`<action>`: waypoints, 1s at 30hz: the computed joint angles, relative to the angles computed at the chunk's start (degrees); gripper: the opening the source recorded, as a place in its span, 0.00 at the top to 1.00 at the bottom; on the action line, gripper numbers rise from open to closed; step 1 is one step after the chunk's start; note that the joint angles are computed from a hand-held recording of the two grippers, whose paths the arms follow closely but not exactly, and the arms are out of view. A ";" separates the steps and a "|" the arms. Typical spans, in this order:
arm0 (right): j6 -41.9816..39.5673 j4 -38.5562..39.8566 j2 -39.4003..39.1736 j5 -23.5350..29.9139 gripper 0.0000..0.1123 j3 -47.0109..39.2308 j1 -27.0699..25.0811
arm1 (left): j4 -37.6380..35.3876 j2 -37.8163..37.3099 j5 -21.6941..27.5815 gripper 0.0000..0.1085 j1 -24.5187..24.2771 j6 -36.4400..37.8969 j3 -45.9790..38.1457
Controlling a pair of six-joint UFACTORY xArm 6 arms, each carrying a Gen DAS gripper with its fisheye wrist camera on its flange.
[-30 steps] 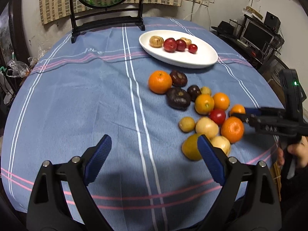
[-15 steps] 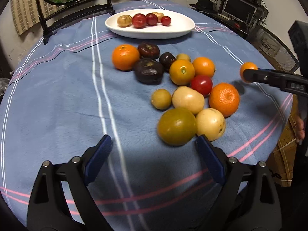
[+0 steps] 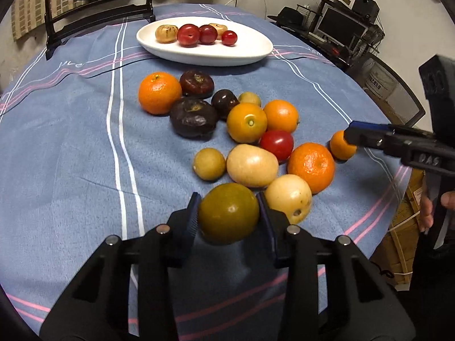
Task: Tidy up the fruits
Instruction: 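Grasp the olive-green round fruit with the left tool while the right tool holds the orange fruit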
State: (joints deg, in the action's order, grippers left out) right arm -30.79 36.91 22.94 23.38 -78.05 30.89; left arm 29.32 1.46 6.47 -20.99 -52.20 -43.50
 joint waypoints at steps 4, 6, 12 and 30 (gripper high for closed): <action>8.06 -10.15 0.03 -0.18 0.55 0.68 -0.30 | -0.14 -1.19 -0.12 0.63 -0.20 -0.72 1.13; 9.51 -12.07 1.11 1.01 0.55 -0.16 -0.75 | -0.07 -1.99 -0.03 0.63 -0.12 -1.11 1.69; 2.45 -3.38 0.93 -5.21 0.63 2.28 -0.49 | 4.29 -5.42 0.28 0.63 1.15 -6.46 3.87; 1.88 -3.46 0.12 -2.95 0.65 1.78 0.11 | 2.83 -8.11 -1.04 0.63 3.11 -7.04 5.84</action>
State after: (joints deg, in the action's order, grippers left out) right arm -28.91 33.44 23.06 20.43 -76.27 31.00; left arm 32.15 -6.66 5.42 -17.88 -59.23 -37.66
